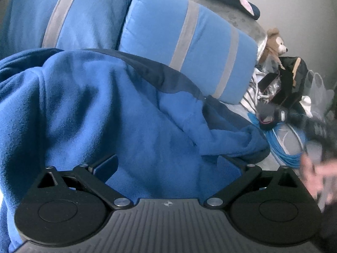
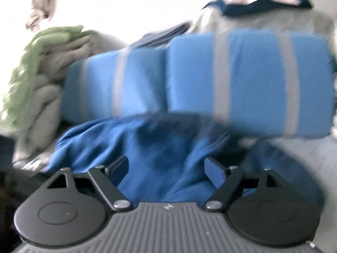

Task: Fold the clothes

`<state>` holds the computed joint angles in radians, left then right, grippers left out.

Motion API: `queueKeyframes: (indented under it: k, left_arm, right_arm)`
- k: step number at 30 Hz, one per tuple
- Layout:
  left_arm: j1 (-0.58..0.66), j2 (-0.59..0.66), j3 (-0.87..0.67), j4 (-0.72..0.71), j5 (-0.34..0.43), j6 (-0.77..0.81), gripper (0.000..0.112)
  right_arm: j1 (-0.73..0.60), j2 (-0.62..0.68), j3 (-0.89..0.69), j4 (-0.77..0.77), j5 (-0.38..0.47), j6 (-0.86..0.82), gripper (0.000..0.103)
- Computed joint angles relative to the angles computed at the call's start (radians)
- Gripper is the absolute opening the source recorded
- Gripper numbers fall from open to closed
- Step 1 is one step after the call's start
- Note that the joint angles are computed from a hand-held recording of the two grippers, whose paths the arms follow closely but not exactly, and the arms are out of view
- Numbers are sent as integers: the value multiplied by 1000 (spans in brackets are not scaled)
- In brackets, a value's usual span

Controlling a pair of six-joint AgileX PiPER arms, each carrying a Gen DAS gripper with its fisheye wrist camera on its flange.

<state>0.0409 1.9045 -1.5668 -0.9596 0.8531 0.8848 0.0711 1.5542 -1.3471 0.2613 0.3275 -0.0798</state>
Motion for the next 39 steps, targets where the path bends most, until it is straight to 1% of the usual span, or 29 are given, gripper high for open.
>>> queueKeyframes:
  k: [2, 5, 8, 9, 11, 14, 16, 17, 19, 20, 21, 22, 23, 24, 25, 28, 31, 33, 36, 39]
  left_arm:
    - [2, 6, -9, -1, 14, -3, 103]
    - [6, 11, -16, -5, 36, 3, 103]
    - [9, 16, -21, -12, 52, 10, 103]
    - [11, 18, -24, -14, 56, 12, 103]
    - [15, 26, -37, -14, 64, 6, 103]
    - [23, 34, -46, -22, 68, 7, 103]
    - [24, 42, -56, -16, 68, -2, 103]
    - [25, 46, -61, -13, 67, -6, 103]
    - [25, 58, -75, -2, 72, -17, 103]
    - [25, 64, -84, 2, 77, -24, 103]
    - [25, 71, -94, 4, 85, -27, 103]
    - [24, 79, -105, 3, 93, -26, 103]
    - [24, 83, -110, 2, 96, -23, 103]
    - [21, 86, -113, 3, 97, -21, 103]
    - [19, 89, -117, 4, 97, -19, 103]
    - [14, 94, -122, -1, 101, -11, 103]
    - [9, 91, -121, -8, 103, -3, 103]
    - [10, 84, -113, -20, 104, 8, 103]
    - [12, 70, -99, -35, 101, 21, 103]
    - [17, 54, -81, -46, 95, 31, 103]
  right_arm:
    - [-56, 33, -68, -23, 38, 7, 94]
    - [-146, 121, -195, -16, 125, -100, 95]
    - [-206, 221, -315, -81, 185, -95, 95]
    - [-226, 263, -366, -80, 216, -105, 95]
    - [-268, 360, -488, -41, 301, -151, 95]
    - [-299, 519, -696, -85, 459, -136, 95]
    - [-319, 616, -821, -74, 554, -132, 95]
    - [-328, 657, -865, -65, 579, -124, 95]
    - [-342, 695, -888, -35, 598, -112, 94]
    - [-354, 728, -931, -7, 630, -99, 93]
    - [-363, 739, -939, 20, 636, -87, 73]
    - [-367, 742, -935, 38, 629, -71, 34]
    - [-369, 742, -932, 47, 622, -50, 15]
    - [-370, 738, -933, 42, 618, -21, 8]
    - [-371, 725, -919, 36, 601, -6, 8]
    - [-372, 626, -799, 26, 485, -17, 7]
    - [-373, 537, -746, -39, 411, 48, 7]
    - [-383, 485, -739, -74, 395, 85, 6]
    - [-413, 426, -755, -105, 409, 117, 6]
    - [-450, 353, -708, -113, 404, 134, 6]
